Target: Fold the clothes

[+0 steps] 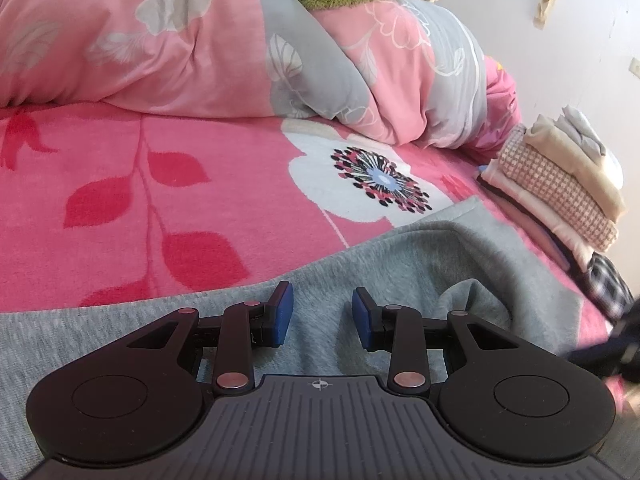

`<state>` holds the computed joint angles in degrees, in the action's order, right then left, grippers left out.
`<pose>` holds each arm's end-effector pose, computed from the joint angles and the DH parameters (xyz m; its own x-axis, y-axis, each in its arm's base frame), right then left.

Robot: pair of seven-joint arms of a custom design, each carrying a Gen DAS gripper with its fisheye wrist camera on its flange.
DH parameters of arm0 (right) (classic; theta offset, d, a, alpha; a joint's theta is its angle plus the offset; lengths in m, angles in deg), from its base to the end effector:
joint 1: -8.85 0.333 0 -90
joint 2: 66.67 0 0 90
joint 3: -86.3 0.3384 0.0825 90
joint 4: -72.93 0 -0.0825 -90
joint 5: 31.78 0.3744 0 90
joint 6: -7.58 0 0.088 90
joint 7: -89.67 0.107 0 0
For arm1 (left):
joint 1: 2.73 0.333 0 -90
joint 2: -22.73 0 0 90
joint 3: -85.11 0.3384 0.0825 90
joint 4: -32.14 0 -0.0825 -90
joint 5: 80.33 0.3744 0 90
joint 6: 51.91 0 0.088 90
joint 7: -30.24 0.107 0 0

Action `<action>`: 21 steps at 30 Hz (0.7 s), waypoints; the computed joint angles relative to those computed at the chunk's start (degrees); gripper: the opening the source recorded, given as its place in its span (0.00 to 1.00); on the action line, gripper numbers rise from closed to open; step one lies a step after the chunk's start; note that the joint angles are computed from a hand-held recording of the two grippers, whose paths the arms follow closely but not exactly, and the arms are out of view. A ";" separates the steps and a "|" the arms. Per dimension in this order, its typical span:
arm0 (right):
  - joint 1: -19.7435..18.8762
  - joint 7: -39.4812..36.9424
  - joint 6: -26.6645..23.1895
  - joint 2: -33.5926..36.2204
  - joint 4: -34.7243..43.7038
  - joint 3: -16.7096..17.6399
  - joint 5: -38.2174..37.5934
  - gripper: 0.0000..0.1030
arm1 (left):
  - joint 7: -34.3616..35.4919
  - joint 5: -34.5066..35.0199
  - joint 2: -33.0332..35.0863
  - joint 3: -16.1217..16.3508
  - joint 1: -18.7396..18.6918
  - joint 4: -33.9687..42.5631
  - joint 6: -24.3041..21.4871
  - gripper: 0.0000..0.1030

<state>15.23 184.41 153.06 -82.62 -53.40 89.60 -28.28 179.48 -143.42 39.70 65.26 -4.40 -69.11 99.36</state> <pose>0.4922 0.0862 0.5908 0.0771 -0.9931 -0.0887 -0.8225 -0.0131 -0.5685 0.6397 -0.2014 0.4823 -0.6020 -0.7025 0.3796 -0.6498 0.1547 -0.7442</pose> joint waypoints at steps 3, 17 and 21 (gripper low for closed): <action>-3.27 2.93 3.07 -2.03 -0.86 1.36 -6.54 0.01 | 0.11 -0.02 -0.08 -0.03 0.00 -0.09 0.11 0.33; -8.96 6.76 8.46 3.94 2.96 -3.54 -16.92 0.02 | 0.30 -0.12 -0.17 -0.03 -0.09 -0.21 0.33 0.33; -4.91 -2.50 7.62 5.97 4.32 -8.22 4.80 0.47 | 0.39 -0.01 -0.14 -0.05 -0.15 -0.22 0.55 0.33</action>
<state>10.32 181.91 160.68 -76.65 -49.08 81.38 -23.48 179.87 -143.42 39.56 65.21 -4.55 -69.33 99.91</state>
